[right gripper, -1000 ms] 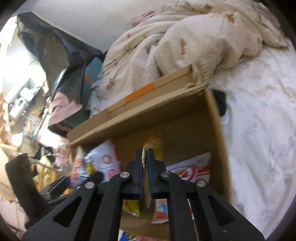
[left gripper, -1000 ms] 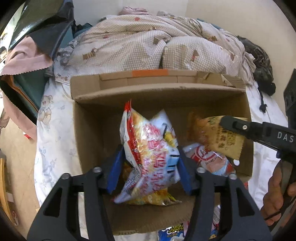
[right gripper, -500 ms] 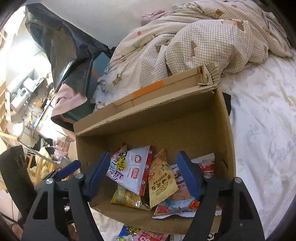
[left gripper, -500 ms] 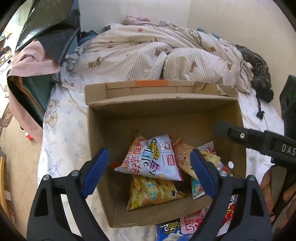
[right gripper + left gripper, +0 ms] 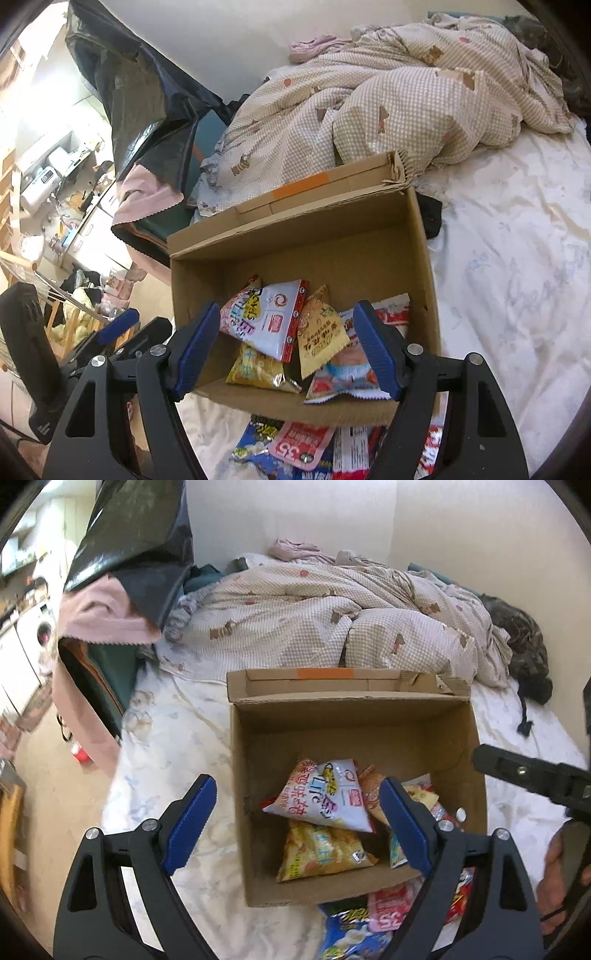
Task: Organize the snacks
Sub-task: 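Withdraw both tools from the box back toward the snack pile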
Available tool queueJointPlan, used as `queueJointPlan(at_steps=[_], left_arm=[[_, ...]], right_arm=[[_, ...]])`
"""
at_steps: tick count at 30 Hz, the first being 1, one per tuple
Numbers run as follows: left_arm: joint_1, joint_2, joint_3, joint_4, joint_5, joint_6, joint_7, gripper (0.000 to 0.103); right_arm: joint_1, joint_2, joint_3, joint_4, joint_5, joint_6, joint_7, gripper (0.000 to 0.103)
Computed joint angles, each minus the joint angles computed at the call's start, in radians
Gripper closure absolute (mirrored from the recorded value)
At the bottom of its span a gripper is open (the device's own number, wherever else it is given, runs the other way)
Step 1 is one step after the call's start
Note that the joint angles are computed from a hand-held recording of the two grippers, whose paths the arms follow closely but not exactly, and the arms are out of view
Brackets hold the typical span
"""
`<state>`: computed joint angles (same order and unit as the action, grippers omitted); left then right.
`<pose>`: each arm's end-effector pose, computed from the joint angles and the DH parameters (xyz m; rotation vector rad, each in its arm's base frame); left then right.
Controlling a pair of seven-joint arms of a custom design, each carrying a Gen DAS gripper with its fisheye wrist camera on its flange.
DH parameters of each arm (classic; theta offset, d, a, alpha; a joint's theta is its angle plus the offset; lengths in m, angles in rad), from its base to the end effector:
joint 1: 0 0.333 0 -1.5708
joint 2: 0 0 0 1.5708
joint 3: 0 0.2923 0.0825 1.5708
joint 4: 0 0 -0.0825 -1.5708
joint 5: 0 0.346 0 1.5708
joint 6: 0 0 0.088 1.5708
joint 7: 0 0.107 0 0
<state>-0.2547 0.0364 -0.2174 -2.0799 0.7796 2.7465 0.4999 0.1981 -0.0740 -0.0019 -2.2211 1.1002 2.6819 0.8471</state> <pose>0.4862 -0.2786 0.4693 -1.7559 1.8115 -0.7758 0.5122 0.0733 0.4496 -1.6444 1.5912 -0.0555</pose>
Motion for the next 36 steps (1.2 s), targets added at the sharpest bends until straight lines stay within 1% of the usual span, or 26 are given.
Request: queueJointPlan(at_steps=[2, 4, 5, 9, 11, 13, 16, 18, 21, 24, 27, 29, 31, 33, 36], left_arm=[[0.001, -0.025, -0.002, -0.026, -0.013, 0.01, 0.011, 0.015], [0.006, -0.055, -0.004, -0.06, -0.064, 0.017, 0.024, 0.008], [0.01, -0.069, -0.006, -0.074, -0.063, 0.019, 0.004, 0.005], [0.038, -0.157, -0.022, -0.155, -0.018, 0.032, -0.11, 0.005], [0.054, -0.197, -0.039, -0.186, 0.013, 0.014, -0.154, 0.005], [0.064, -0.229, -0.054, -0.213, 0.031, 0.0, -0.172, 0.005], [0.075, -0.276, -0.069, -0.258, 0.051, 0.005, -0.198, 0.005], [0.075, -0.294, -0.07, -0.279, 0.032, 0.017, -0.185, 0.005], [0.059, -0.318, -0.064, -0.31, -0.038, 0.026, -0.129, 0.005], [0.051, -0.338, -0.082, -0.331, -0.08, -0.001, -0.11, 0.005], [0.014, -0.347, -0.064, -0.358, -0.177, 0.01, -0.044, 0.005], [0.002, -0.352, -0.065, -0.375, -0.218, 0.016, -0.017, 0.005], [0.0, -0.354, -0.075, -0.38, -0.236, 0.005, -0.004, 0.005], [-0.006, -0.357, -0.08, -0.39, -0.256, 0.001, 0.008, 0.005], [-0.014, -0.356, -0.084, -0.396, -0.288, -0.014, 0.017, 0.005]], right_arm=[[0.008, -0.041, 0.007, -0.04, 0.0, 0.039, -0.024, 0.018], [0.018, -0.073, 0.006, -0.076, 0.002, 0.066, -0.037, 0.011], [0.023, -0.088, 0.005, -0.093, -0.003, 0.072, -0.033, 0.01], [0.039, -0.142, -0.004, -0.156, -0.034, 0.081, 0.001, 0.01], [0.047, -0.169, -0.008, -0.186, -0.047, 0.091, 0.017, 0.01], [0.055, -0.193, -0.016, -0.213, -0.057, 0.095, 0.032, 0.01], [0.064, -0.227, -0.024, -0.253, -0.078, 0.098, 0.053, 0.01], [0.068, -0.246, -0.027, -0.275, -0.095, 0.104, 0.066, 0.01], [0.075, -0.273, -0.035, -0.304, -0.118, 0.102, 0.092, 0.01], [0.081, -0.306, -0.044, -0.336, -0.129, 0.089, 0.116, 0.01], [0.079, -0.341, -0.039, -0.373, -0.164, 0.085, 0.154, 0.01], [0.077, -0.364, -0.035, -0.401, -0.197, 0.077, 0.185, 0.01], [0.08, -0.385, -0.035, -0.423, -0.224, 0.064, 0.204, 0.01], [0.082, -0.407, -0.028, -0.45, -0.246, 0.073, 0.231, 0.01], [0.095, -0.432, -0.036, -0.477, -0.26, 0.075, 0.256, 0.01]])
